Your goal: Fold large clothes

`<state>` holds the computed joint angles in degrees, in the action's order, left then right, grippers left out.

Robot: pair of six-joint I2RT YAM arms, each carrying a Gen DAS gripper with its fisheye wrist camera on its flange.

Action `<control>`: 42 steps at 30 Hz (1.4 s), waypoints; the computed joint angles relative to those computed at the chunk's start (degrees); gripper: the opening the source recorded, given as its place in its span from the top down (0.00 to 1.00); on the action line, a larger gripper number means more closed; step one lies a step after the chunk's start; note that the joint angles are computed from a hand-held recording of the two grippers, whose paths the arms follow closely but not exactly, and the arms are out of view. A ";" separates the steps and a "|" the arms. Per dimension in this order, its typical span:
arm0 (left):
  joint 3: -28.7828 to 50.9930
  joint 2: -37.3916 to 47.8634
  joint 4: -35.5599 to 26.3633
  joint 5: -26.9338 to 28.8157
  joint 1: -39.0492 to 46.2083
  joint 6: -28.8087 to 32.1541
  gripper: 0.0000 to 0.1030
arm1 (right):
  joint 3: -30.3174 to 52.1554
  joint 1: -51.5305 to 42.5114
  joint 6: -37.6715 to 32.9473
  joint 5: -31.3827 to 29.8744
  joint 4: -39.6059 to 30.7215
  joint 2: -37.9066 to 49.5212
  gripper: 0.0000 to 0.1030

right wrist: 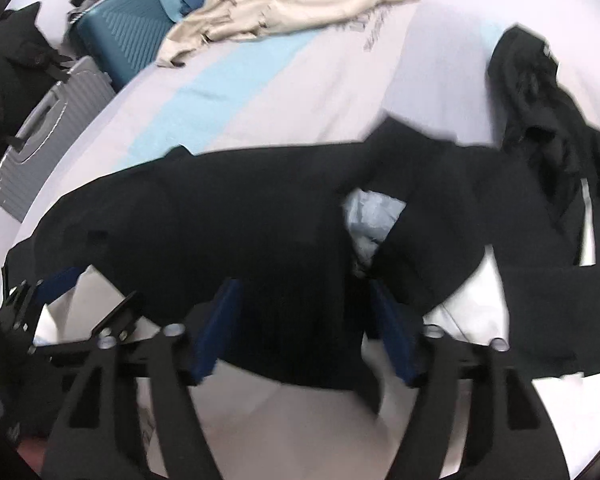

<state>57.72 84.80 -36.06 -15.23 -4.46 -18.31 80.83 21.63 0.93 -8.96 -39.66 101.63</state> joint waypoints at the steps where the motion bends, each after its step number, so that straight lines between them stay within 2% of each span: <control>1: 0.08 -0.06 -0.17 -0.04 -0.09 -0.21 0.09 | -0.93 -0.27 -0.77 -1.14 0.08 -1.74 0.34; 6: 0.43 -0.31 -0.99 0.20 0.43 -0.51 0.09 | -3.34 -5.02 -2.84 -7.96 -0.32 -7.68 0.34; 7: 0.32 -0.40 -0.98 0.27 0.48 -0.56 0.09 | -3.11 -6.81 -3.26 -9.06 -0.66 -7.95 0.36; 9: 0.18 -0.54 -1.07 0.10 0.89 -0.25 0.09 | -1.85 -9.96 -3.51 -10.68 -1.68 -6.97 0.50; 10: 0.07 -0.70 -0.95 0.27 1.24 -0.06 0.09 | -1.29 -11.08 -3.29 -11.01 -1.97 -6.37 0.52; 14: -0.70 -1.49 -0.45 0.52 2.37 0.52 0.08 | 3.27 -14.18 -3.44 -11.25 -4.52 -0.68 0.75; 16: -1.31 -2.21 -0.38 0.51 2.71 0.61 0.08 | 4.03 -13.31 -3.51 -11.32 -4.31 0.84 0.78; 17: -1.52 -2.42 -0.33 0.75 3.05 0.70 0.08 | 4.50 -12.19 -3.39 -11.01 -4.43 1.77 0.85; 19: -2.04 -3.17 -0.43 1.14 3.70 0.83 0.08 | 4.06 -10.17 -2.93 -13.03 -4.29 2.33 0.86; 21: -2.46 -3.99 -0.54 1.15 4.02 1.37 0.08 | 2.56 -7.50 -2.86 -12.34 -3.22 1.91 0.90; 27: -3.75 -7.56 -1.75 1.58 5.61 2.94 0.08 | 0.52 -2.28 -0.93 -6.52 -1.90 2.95 0.90; 29: -4.15 -8.95 -2.50 1.92 6.32 3.45 0.08 | -0.09 -2.41 -0.01 -6.08 -1.84 1.73 0.86; 31: -4.48 -10.01 -2.99 1.91 6.50 3.96 0.08 | -0.79 -2.51 -0.27 -5.34 -1.86 0.03 0.78; 32: -4.39 -9.95 -2.94 1.99 6.81 4.37 0.08 | -1.34 -2.57 -0.42 -4.58 -1.93 -1.17 0.67; 33: -4.59 -10.72 -3.40 2.38 7.23 4.67 0.08 | -1.95 -2.84 -0.44 -4.65 -2.03 -2.35 0.62; 37: -5.31 -13.51 -4.81 2.78 9.55 5.26 0.08 | -3.04 -2.50 -1.76 -2.53 -2.28 -4.35 0.62; 38: -5.87 -14.56 -5.24 2.65 10.63 5.57 0.08 | -3.65 -2.17 -2.12 -1.59 -1.71 -4.28 0.65; 39: -6.80 -15.98 -5.76 3.04 12.67 6.34 0.08 | -3.70 -2.14 -2.63 -2.04 -1.82 -3.40 0.75; 42: -8.85 -19.35 -7.73 5.07 20.03 8.38 0.08 | -3.17 -1.72 -2.75 -1.60 -2.48 -0.69 0.78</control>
